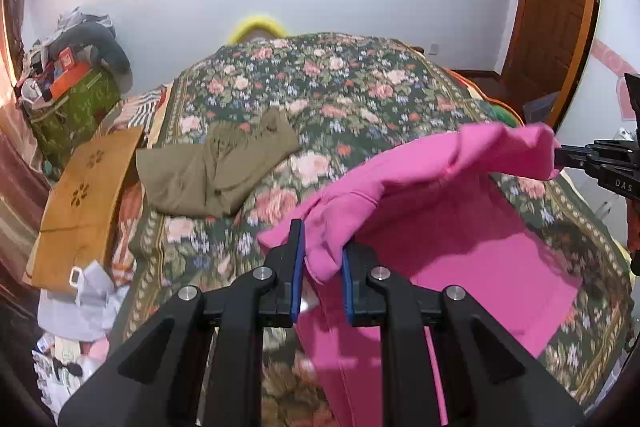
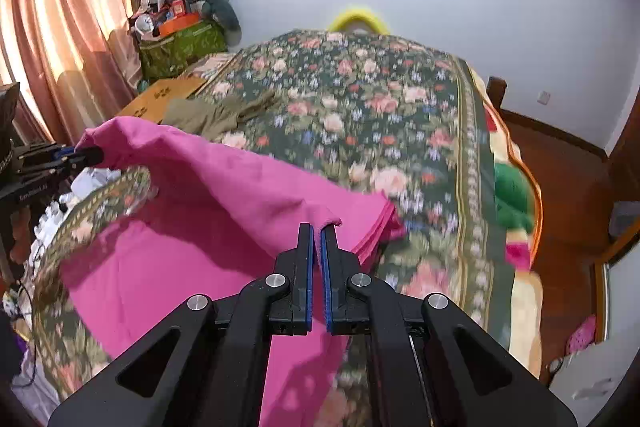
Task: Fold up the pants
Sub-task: 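Lift the pink pants with both tools and fold the leg over the waistband, then lower the folded pants onto the bed and open both tools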
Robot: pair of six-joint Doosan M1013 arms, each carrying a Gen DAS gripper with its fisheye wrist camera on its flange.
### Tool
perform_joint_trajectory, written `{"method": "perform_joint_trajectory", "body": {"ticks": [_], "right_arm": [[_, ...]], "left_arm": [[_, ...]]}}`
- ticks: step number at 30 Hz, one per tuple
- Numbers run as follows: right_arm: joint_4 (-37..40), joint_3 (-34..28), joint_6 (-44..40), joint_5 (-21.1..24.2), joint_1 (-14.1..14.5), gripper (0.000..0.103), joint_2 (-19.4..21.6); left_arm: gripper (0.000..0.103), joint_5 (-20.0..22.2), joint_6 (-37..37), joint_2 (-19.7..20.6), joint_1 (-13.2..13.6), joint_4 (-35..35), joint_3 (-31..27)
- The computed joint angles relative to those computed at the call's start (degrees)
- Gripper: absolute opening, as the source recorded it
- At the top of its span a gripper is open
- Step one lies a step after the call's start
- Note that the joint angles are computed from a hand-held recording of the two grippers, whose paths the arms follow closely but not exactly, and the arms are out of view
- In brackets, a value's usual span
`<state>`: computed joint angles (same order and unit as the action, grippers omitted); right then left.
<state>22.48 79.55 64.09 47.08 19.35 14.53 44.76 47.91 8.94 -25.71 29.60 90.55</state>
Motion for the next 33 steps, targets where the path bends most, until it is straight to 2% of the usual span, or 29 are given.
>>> {"method": "perform_joint_trajectory", "body": {"ticks": [9,13,18,20,22,23,26,29,31,33], "right_arm": [[-1.74,5.79,1.65,0.73,-0.38,0.003,-2.92],[-2.46,7.47,3.05,0.57,-0.34,0.004,-3.76],[-4.46,9.37,4.39,0.02,-0.15,0.004,-4.95],[-3.61,10.32,4.08,-0.57,-0.52,0.004,-5.67],[-3.35,11.18,3.72,-1.2,-0.67,0.005,-6.51],[-3.24,11.48,3.52,-1.38,-0.7,0.006,-6.87],[-3.39,12.17,3.42,-2.4,-0.64,0.014,-7.89],[-1.14,12.34,1.99,-3.16,-0.61,0.025,-8.48],[1.26,12.17,-0.06,-3.05,-0.47,0.038,-8.68],[2.87,12.01,-2.05,-3.07,0.07,0.045,-8.8]], "left_arm": [[0.016,0.86,0.31,-1.79,-0.88,-3.06,3.66],[0.017,2.43,1.72,-1.97,-1.96,-2.63,4.26],[0.022,5.19,1.92,-2.21,-3.04,-2.18,4.86],[0.027,5.98,1.5,-2.54,-3.34,-1.86,5.27],[0.039,6.84,0.64,-2.96,-3.47,-1.54,5.67],[0.042,7.16,-0.19,-3.27,-3.54,-1.09,5.97],[0.05,7.62,-2.71,-4.28,-3.73,0.35,6.76],[0.058,7.79,-5.17,-5.26,-4.09,2.42,7.1],[0.071,8.06,-6.46,-5.71,-4.63,4.7,6.97],[0.078,8.04,-5.84,-6.01,-5.25,6.51,6.54]]}}
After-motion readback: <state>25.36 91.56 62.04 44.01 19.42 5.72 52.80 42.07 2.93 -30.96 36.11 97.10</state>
